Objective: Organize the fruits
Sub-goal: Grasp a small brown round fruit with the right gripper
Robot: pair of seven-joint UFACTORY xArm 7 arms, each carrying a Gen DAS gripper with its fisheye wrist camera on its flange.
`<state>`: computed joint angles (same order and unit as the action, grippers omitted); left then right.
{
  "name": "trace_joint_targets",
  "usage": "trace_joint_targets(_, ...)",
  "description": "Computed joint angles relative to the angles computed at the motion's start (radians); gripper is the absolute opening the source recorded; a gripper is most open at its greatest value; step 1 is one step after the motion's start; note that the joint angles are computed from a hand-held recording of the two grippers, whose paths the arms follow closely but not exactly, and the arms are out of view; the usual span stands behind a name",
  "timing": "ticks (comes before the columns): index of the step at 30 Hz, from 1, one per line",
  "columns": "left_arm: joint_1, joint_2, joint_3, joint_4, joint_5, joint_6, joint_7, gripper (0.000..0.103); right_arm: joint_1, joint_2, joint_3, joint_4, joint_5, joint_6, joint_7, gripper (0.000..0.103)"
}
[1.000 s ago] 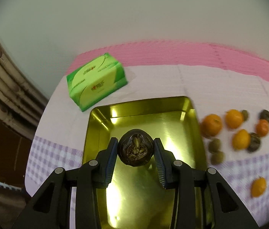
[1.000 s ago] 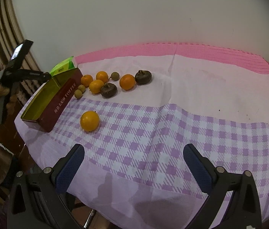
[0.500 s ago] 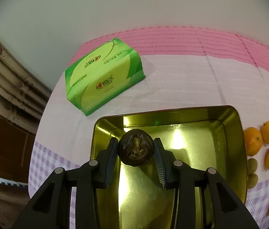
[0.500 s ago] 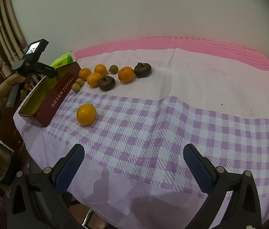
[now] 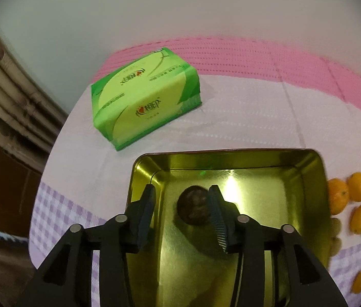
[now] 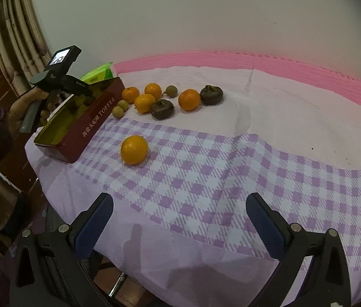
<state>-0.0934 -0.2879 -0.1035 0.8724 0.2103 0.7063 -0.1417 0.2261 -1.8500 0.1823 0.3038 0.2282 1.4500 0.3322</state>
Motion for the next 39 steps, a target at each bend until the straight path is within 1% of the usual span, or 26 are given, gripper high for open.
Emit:
trace_joint_targets(2, -0.006, -0.064, 0.014, -0.037, -0.039, -0.024, -0.002, 0.045, 0.011, 0.017, -0.006, 0.005, 0.017, -0.039, -0.011, 0.103)
trace_joint_targets(5, -0.011, -0.225, 0.012, -0.130, -0.072, -0.062, -0.012, 0.045, 0.047, 0.076, -0.012, 0.013, 0.066, -0.160, -0.047, 0.103)
trace_joint_targets(7, 0.003, -0.347, -0.016, -0.182, -0.062, -0.019, -0.041, 0.045, 0.081, 0.170, -0.012, 0.021, 0.105, -0.273, -0.084, 0.099)
trace_joint_targets(9, -0.012, -0.460, -0.015, -0.214, -0.092, 0.061, -0.048, 0.048, 0.111, 0.278, -0.008, 0.034, 0.127, -0.377, -0.111, 0.088)
trace_joint_targets(10, -0.024, -0.522, -0.004, -0.226, -0.119, 0.117, -0.049, 0.050, 0.130, 0.351, -0.009, 0.042, 0.139, -0.443, -0.130, 0.083)
trace_joint_targets(11, -0.036, -0.577, 0.009, -0.240, -0.146, 0.158, -0.047, 0.051, 0.146, 0.412, -0.008, 0.052, 0.140, -0.492, -0.144, 0.071)
trace_joint_targets(12, -0.048, -0.650, 0.024, -0.259, -0.176, 0.205, -0.049, 0.051, 0.162, 0.508, 0.000, 0.072, 0.135, -0.554, -0.168, 0.058)
trace_joint_targets(13, -0.049, -0.702, 0.023, -0.273, -0.190, 0.231, -0.054, 0.051, 0.177, 0.574, -0.001, 0.085, 0.126, -0.592, -0.183, 0.052)
trace_joint_targets(14, -0.043, -0.754, 0.018, -0.284, -0.196, 0.257, -0.062, 0.052, 0.193, 0.639, -0.005, 0.097, 0.120, -0.626, -0.195, 0.044)
trace_joint_targets(16, -0.018, -0.867, -0.001, -0.323, -0.191, 0.294, -0.088, 0.059, 0.225, 0.774, -0.025, 0.119, 0.124, -0.703, -0.212, 0.042)
trace_joint_targets(18, 0.004, -0.962, -0.016, -0.366, -0.184, 0.314, -0.116, 0.061, 0.244, 0.864, -0.031, 0.138, 0.115, -0.752, -0.216, 0.041)
trace_joint_targets(21, 0.022, -1.028, -0.030, -0.413, -0.162, 0.321, -0.125, 0.061, 0.245, 0.992, -0.034, 0.177, 0.093, -0.785, -0.200, 0.039)
trace_joint_targets(22, 0.023, -1.028, -0.030, -0.424, -0.157, 0.314, -0.121, 0.061, 0.242, 1.016, -0.033, 0.186, 0.083, -0.793, -0.194, 0.039)
trace_joint_targets(25, 0.018, -1.027, -0.037, -0.448, -0.145, 0.284, -0.109, 0.061, 0.207, 1.096, -0.002, 0.230, 0.018, -0.792, -0.163, 0.039)
trace_joint_targets(27, 0.012, -1.029, -0.042, -0.457, -0.138, 0.286, -0.100, 0.061, 0.192, 1.139, 0.008, 0.252, -0.014, -0.794, -0.143, 0.039)
trace_joint_targets(30, -0.001, -1.009, -0.020, -0.456, -0.156, 0.294, -0.091, 0.061, 0.191, 1.192, 0.004, 0.275, -0.041, -0.801, -0.138, 0.039)
trace_joint_targets(32, 0.000, -1.005, -0.016, -0.458, -0.159, 0.292, -0.088, 0.061, 0.184, 1.216, 0.008, 0.289, -0.063, -0.788, -0.129, 0.039)
trace_joint_targets(35, -0.005, -0.995, -0.014, -0.459, -0.163, 0.289, -0.078, 0.062, 0.191, 1.243, -0.012, 0.293, -0.055, -0.782, -0.133, 0.036)
trace_joint_targets(37, -0.012, -0.985, -0.014, -0.461, -0.168, 0.290, -0.070, 0.062, 0.187, 1.265, -0.012, 0.299, -0.063, -0.770, -0.135, 0.030)
trace_joint_targets(38, -0.014, -0.981, -0.016, -0.461, -0.168, 0.290, -0.068, 0.062, 0.189, 1.278, -0.018, 0.303, -0.058, -0.768, -0.139, 0.022)
trace_joint_targets(39, -0.014, -0.979, -0.019, -0.461, -0.168, 0.290, -0.066, 0.062, 0.195, 1.281, -0.025, 0.298, -0.047, -0.774, -0.147, 0.022)
